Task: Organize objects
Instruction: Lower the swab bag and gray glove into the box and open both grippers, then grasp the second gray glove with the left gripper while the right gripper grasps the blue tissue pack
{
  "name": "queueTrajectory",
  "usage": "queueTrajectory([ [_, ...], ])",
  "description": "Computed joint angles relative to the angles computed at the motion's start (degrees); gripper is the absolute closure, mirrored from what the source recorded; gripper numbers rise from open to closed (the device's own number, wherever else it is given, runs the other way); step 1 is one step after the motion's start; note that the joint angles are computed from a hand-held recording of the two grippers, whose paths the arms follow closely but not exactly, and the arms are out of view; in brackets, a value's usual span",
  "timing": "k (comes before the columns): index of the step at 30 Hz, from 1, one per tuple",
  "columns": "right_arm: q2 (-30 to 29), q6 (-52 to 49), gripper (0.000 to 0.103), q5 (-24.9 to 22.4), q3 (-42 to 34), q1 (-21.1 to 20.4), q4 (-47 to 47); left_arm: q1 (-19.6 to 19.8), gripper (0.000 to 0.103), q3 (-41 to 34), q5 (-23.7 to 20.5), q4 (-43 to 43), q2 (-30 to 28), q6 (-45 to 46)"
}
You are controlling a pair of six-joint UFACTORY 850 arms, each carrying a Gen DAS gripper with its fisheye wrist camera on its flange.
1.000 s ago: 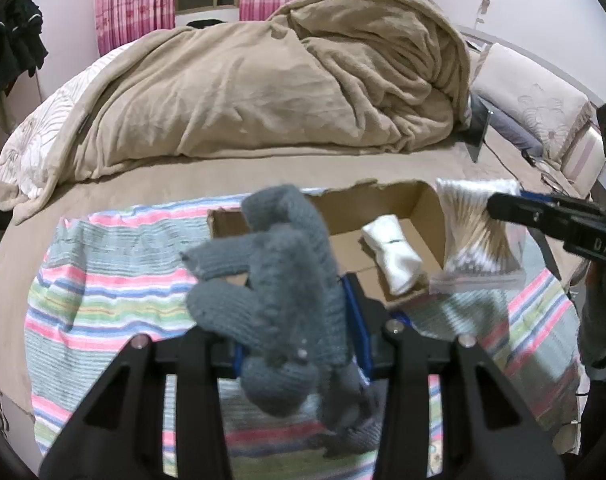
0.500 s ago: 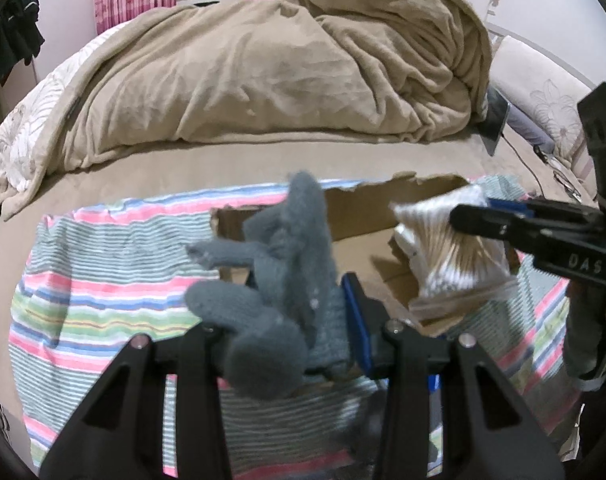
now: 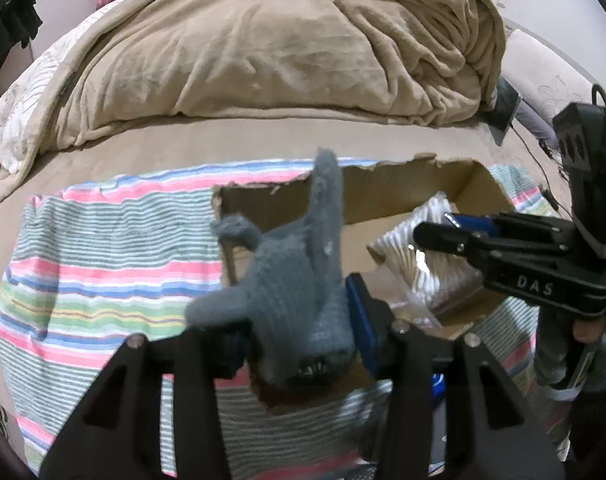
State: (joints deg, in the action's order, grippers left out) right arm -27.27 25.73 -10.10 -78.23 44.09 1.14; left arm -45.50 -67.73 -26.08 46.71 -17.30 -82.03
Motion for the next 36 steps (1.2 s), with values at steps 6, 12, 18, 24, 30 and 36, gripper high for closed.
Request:
queueTrajectory([
  [6, 1.5, 7.6, 0.042, 0.0, 0.9, 0.5, -6.5, -0.9, 0.043, 0.9, -0.9, 1.7, 1.9, -3.1],
  [12, 4.8, 21.2, 0.034, 0.5, 3.7, 1.3, -19.2, -2.6, 0.042, 2.0, -3.3, 4.2, 4.2, -6.6],
  [18, 8.2, 29.1, 0.034, 0.4, 6.8, 2.6, -26.5, -4.5, 0.042, 2.6, -5.2, 4.1, 5.5, -7.5],
  [24, 11.3, 35.3, 0.034, 0.1, 9.9, 3.8, -31.6, -6.6, 0.041, 4.1, -6.6, 4.3, 6.9, -9.3],
  [30, 14.0, 43.0, 0.034, -0.2, 13.0, 4.7, -38.2, -8.4, 0.041, 5.4, -6.9, 3.6, 7.6, -10.5],
  [36, 15.5, 44.3, 0.034, -0.3, 15.7, 5.4, -38.5, -9.5, 0.029, 7.0, -5.5, 2.9, 8.0, -13.6],
])
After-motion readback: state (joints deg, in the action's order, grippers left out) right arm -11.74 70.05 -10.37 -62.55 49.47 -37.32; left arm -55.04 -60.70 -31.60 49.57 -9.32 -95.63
